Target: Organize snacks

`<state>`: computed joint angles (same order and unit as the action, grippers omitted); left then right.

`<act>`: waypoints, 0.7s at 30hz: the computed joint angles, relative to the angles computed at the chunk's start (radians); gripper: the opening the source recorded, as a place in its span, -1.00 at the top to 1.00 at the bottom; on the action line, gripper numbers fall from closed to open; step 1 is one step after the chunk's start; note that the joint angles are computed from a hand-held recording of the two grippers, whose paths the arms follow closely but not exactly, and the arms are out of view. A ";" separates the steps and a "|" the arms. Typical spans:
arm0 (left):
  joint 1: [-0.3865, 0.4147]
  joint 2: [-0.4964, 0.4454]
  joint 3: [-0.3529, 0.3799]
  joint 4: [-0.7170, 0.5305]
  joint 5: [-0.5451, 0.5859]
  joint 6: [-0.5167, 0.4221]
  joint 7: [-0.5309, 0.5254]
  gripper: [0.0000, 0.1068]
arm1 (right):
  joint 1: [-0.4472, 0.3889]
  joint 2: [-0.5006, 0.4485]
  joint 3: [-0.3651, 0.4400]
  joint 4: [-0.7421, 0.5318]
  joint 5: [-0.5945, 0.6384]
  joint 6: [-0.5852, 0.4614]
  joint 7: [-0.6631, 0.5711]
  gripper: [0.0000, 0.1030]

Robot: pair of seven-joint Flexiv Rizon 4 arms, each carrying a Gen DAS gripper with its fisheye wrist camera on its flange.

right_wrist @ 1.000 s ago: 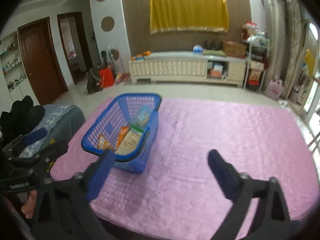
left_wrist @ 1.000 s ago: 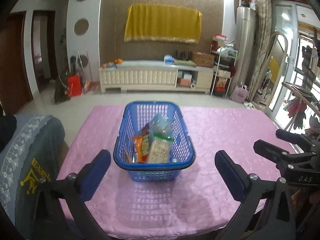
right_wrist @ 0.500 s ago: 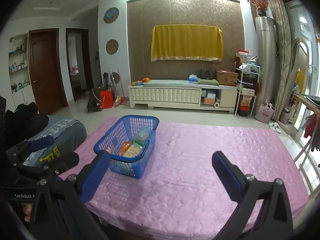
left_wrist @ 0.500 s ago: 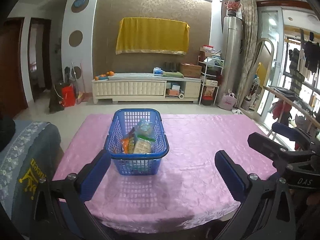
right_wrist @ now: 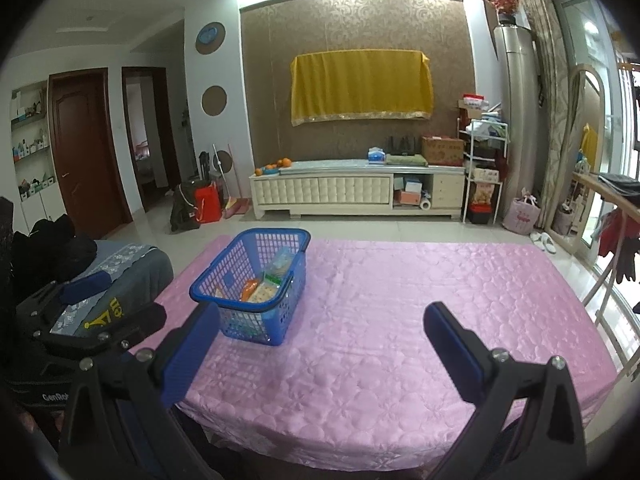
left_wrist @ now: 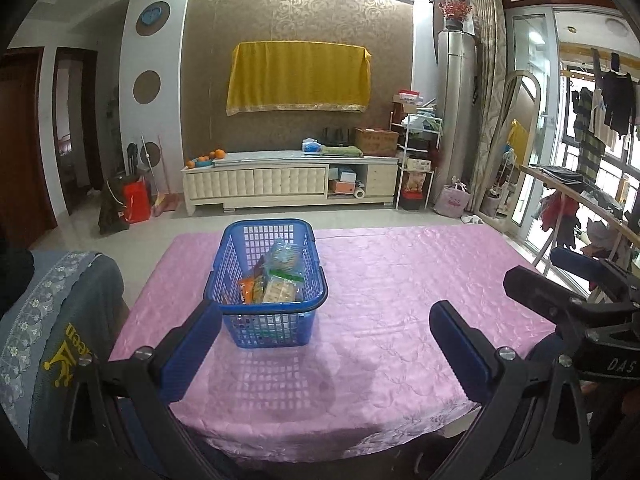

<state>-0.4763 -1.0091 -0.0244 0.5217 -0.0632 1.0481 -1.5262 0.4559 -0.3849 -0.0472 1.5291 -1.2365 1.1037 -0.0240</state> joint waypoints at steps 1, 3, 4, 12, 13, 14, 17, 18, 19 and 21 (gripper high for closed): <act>0.000 0.001 0.001 0.002 0.001 0.001 -0.001 -0.93 | 0.000 -0.001 0.001 0.000 0.002 0.001 0.000 -1.00; 0.000 0.005 0.002 0.007 0.003 0.005 -0.006 -0.93 | 0.001 -0.001 0.000 -0.002 0.001 -0.003 -0.002 -1.00; 0.001 0.020 -0.001 0.037 0.004 0.021 -0.007 -0.93 | 0.003 -0.003 0.001 -0.005 0.005 -0.011 -0.011 -1.00; -0.006 0.030 0.022 0.047 0.028 0.019 -0.046 -0.93 | -0.003 -0.006 0.007 0.000 0.022 0.029 -0.026 -1.00; -0.007 0.033 0.022 0.050 0.029 0.021 -0.048 -0.93 | 0.002 -0.005 0.003 0.001 0.016 0.027 -0.023 -1.00; -0.006 0.034 0.021 0.052 0.031 0.021 -0.049 -0.93 | 0.007 -0.002 -0.003 0.003 0.002 0.021 -0.015 -1.00; -0.006 0.038 0.019 0.060 0.033 0.024 -0.051 -0.93 | 0.011 0.003 -0.003 0.004 -0.012 0.001 -0.010 -1.00; -0.006 0.041 0.019 0.064 0.034 0.028 -0.053 -0.93 | 0.009 0.002 0.000 0.004 -0.009 0.001 -0.010 -1.00; -0.007 0.042 0.020 0.065 0.036 0.029 -0.054 -0.93 | 0.007 0.002 0.002 0.004 -0.006 0.004 -0.011 -1.00; -0.007 0.043 0.022 0.066 0.038 0.029 -0.055 -0.93 | 0.006 0.001 0.005 0.003 0.002 0.002 -0.016 -1.00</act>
